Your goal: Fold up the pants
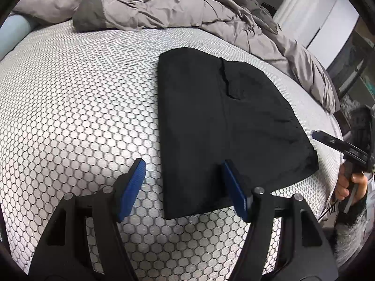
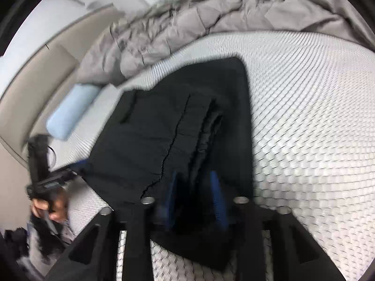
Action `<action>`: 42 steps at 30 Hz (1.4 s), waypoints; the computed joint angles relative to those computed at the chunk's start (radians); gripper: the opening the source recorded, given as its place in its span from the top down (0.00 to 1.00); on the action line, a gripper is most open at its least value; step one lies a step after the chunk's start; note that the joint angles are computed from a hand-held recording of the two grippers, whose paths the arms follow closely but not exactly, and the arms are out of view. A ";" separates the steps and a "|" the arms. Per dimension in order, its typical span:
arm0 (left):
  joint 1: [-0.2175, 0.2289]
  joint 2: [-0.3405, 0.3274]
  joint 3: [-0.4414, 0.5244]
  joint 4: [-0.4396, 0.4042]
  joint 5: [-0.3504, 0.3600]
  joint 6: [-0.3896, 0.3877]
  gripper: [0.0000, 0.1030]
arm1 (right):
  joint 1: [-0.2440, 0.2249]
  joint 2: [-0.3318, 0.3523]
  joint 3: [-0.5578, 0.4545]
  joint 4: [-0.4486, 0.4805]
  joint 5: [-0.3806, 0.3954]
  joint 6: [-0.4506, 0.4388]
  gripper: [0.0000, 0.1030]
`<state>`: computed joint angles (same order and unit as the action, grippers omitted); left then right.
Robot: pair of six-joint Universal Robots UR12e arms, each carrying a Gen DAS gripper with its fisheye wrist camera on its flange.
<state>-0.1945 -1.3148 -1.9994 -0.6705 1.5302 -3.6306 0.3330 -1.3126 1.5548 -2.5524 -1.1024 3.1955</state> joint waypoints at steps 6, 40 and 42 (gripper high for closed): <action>0.006 -0.006 -0.002 0.003 -0.009 0.001 0.37 | -0.056 -0.019 0.034 0.168 0.088 -0.028 0.45; 0.007 -0.064 0.060 0.033 0.018 -0.013 0.74 | -0.011 0.072 -0.057 -0.086 0.208 0.070 0.81; 0.011 -0.092 0.082 -0.039 0.010 -0.019 0.67 | 0.001 0.084 -0.083 -0.043 0.151 0.066 0.81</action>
<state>-0.1839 -1.4069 -1.9173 -0.7098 1.5406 -3.6500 0.3337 -1.2289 1.4721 -2.5954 -0.9514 3.2611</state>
